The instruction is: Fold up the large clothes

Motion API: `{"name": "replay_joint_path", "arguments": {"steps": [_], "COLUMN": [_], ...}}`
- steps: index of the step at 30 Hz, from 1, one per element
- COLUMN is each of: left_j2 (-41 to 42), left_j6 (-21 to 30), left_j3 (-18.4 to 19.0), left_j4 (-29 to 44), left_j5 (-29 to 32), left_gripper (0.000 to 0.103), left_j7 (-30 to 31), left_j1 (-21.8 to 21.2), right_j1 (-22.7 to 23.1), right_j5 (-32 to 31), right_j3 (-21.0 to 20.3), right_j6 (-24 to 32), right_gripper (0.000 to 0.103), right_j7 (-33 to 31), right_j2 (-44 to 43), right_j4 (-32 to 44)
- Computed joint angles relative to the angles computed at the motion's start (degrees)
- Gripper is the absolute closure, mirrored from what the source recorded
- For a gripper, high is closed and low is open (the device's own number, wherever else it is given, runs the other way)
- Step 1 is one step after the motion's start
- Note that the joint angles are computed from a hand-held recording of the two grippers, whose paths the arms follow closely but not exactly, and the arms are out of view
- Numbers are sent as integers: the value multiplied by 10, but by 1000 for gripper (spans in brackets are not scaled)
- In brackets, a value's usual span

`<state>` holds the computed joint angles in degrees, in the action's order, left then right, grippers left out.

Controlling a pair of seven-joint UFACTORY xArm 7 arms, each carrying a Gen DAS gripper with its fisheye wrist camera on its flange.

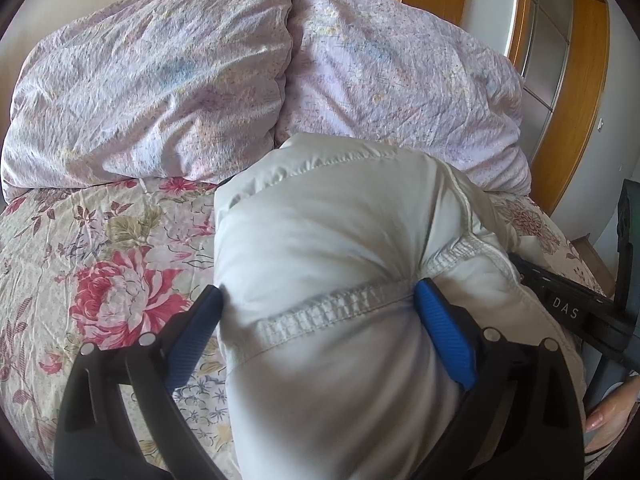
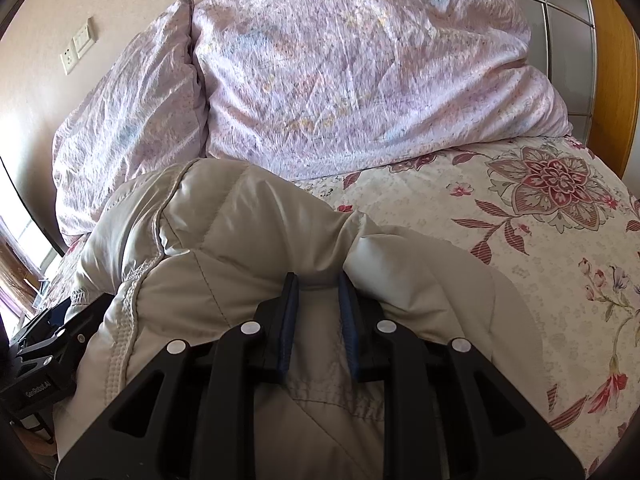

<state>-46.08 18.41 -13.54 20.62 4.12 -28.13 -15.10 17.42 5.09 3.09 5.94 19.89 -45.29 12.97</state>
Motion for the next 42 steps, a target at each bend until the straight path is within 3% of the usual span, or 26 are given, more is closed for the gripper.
{"name": "replay_joint_path", "arguments": {"steps": [16,19,25,28,29,30,32,37,42], "left_j2": [6,4,-35,-85,-98,-115,-148,-190,-196], "left_j6": [-36,-28,34,86,98,116,147,198,223], "left_j3": [17,6,63,102,107,114,121,141,173], "left_j4": [-17,-14,-8,-14,-15,-16,-18,-17,-19], "left_j5": [-15,-12,-50,-87,-95,-101,-108,-125,-168], "left_gripper": [4,4,3,3,3,3,3,3,3], "left_j7": [1,-4,20,43,50,61,77,123,168], "left_j1": [-11,-3,-43,-63,-63,-62,-50,-28,-28], "right_j1": [-18,-26,20,64,72,67,22,-29,-36], "right_j5": [-12,-17,1,31,43,50,52,84,137], "right_j3": [19,28,-31,-95,-114,-116,-95,-147,-233], "right_j6": [-11,-6,29,82,107,126,171,279,380], "right_gripper": [82,82,79,49,34,21,11,1,1], "right_j7": [19,26,1,-50,-66,-73,-71,-109,-157], "right_j2": [-1,1,-23,-81,-112,-136,-194,-251,-193], "right_j4": [-4,0,3,-1,-3,-5,-10,5,42]}}
